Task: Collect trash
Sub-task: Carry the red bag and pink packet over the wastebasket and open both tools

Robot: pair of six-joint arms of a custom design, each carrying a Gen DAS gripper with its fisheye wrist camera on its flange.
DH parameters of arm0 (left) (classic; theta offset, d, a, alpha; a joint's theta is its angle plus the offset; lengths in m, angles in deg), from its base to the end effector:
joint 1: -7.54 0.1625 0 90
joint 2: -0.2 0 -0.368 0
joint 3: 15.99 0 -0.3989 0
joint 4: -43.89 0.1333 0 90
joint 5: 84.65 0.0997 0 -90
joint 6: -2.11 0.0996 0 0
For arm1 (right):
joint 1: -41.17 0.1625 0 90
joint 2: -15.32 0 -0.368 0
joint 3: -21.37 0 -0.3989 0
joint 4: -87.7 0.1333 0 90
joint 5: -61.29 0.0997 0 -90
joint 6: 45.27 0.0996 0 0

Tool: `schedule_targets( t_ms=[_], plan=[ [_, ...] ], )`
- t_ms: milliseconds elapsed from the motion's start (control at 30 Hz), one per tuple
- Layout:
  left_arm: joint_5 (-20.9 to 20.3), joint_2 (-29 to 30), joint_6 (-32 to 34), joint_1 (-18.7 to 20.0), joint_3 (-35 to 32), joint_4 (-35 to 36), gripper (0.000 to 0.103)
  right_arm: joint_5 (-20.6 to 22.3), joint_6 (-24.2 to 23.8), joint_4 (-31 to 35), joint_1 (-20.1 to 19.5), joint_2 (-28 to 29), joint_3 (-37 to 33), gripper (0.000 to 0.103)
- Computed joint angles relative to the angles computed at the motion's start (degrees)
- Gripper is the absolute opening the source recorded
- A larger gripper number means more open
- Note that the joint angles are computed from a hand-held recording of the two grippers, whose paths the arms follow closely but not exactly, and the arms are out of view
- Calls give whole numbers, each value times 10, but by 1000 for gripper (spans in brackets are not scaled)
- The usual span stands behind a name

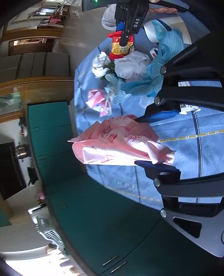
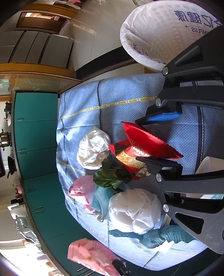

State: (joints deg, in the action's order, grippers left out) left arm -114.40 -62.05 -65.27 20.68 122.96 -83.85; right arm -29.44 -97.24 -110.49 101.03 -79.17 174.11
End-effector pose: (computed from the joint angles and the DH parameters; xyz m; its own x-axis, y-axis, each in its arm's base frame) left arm -0.2515 -0.2844 -0.0011 -0.5379 0.0704 -0.8401 0.6778 0.6286 -0.3813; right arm -0.0472 -0.3443 0.2024 -0.7843 -0.1239 0.6079 -0.4782 0.7450 -0.4651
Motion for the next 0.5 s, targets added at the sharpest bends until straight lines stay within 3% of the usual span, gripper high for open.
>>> schedule_targets(
  t_ms=[167, 367, 500],
  plan=[
    [17, -17, -53, -43, -8, 88, 43, 20, -9, -2, -6, -16, 11, 36],
    [25, -9, -57, -67, -16, 99, 43, 36, -14, 0, -11, -33, 22, 36],
    [24, -7, -56, -80, -13, 91, 43, 84, -26, 40, -35, -102, 48, 36]
  ],
)
